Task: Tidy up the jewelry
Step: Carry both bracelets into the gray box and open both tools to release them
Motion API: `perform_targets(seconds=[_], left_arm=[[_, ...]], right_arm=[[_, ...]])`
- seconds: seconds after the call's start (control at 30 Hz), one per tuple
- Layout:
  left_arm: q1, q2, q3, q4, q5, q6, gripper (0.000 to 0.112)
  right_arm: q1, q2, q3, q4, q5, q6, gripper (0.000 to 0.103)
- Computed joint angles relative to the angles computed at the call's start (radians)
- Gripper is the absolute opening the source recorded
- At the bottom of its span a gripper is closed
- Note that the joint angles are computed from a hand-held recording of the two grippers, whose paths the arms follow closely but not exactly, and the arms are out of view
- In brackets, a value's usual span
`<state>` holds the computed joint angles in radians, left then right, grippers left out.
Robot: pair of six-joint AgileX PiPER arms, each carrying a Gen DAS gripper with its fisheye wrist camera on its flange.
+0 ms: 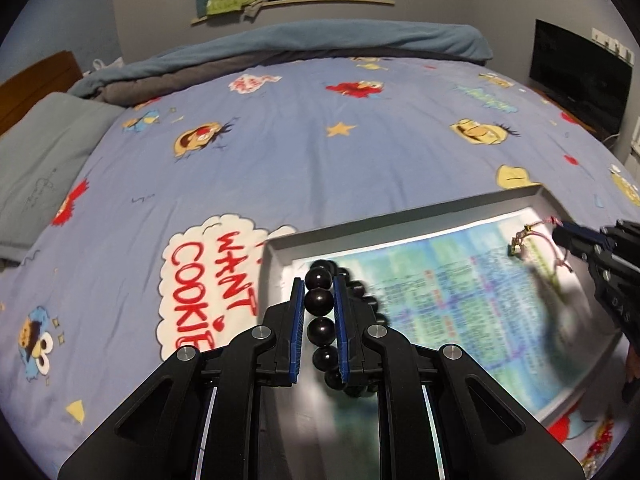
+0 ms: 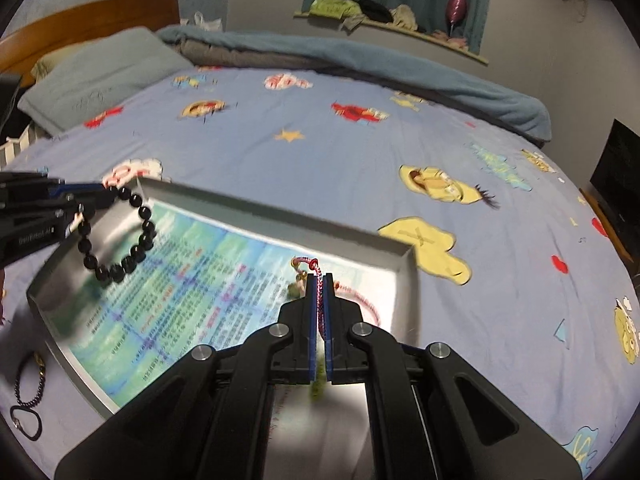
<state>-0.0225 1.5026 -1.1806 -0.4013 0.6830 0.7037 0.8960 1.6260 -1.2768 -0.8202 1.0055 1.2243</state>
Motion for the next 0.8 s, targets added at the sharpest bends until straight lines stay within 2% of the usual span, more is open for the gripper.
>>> perform_targets(seconds=[0.17, 0.33, 0.4, 0.47, 0.6, 0.67, 0.77, 0.8], left_arm=[[-0.022, 0.049, -0.022, 0.064, -0.012, -0.056, 0.015], [-0.031, 0.065, -0.011, 0.061, -0.023, -0.051, 0.015], [-0.028, 0.063, -0.004, 0.038, -0.015, -0.033, 0.022], [-0.034, 0.049, 0.014, 0.029, -0.029, -0.022, 0.032], [-0.056, 0.02, 0.039, 0.05, -0.048, -0.033, 0.048], [-0.053, 0.002, 0.048, 0.032, -0.044, -0.019, 0.058], [-0.05, -0.055, 0.081, 0.004, -0.047, 0.021, 0.076], [-0.047, -0.08, 0.093, 0.003, -0.043, 0.025, 0.079]], right_arm=[[-0.011, 0.064, -0.042, 0.053, 0.016, -0.05, 0.002], [-0.025, 0.053, -0.018, 0.072, -0.016, -0.025, 0.003], [-0.037, 0.044, -0.012, 0.097, -0.038, -0.032, 0.008], [-0.037, 0.038, -0.009, 0.105, -0.047, -0.039, 0.023], [-0.015, 0.032, -0.01, 0.095, -0.041, -0.039, 0.034], [0.0, 0.028, -0.01, 0.086, -0.036, -0.03, 0.05], [0.041, 0.015, -0.013, 0.054, 0.003, -0.007, 0.065], [0.051, 0.009, -0.014, 0.049, 0.013, -0.001, 0.068]])
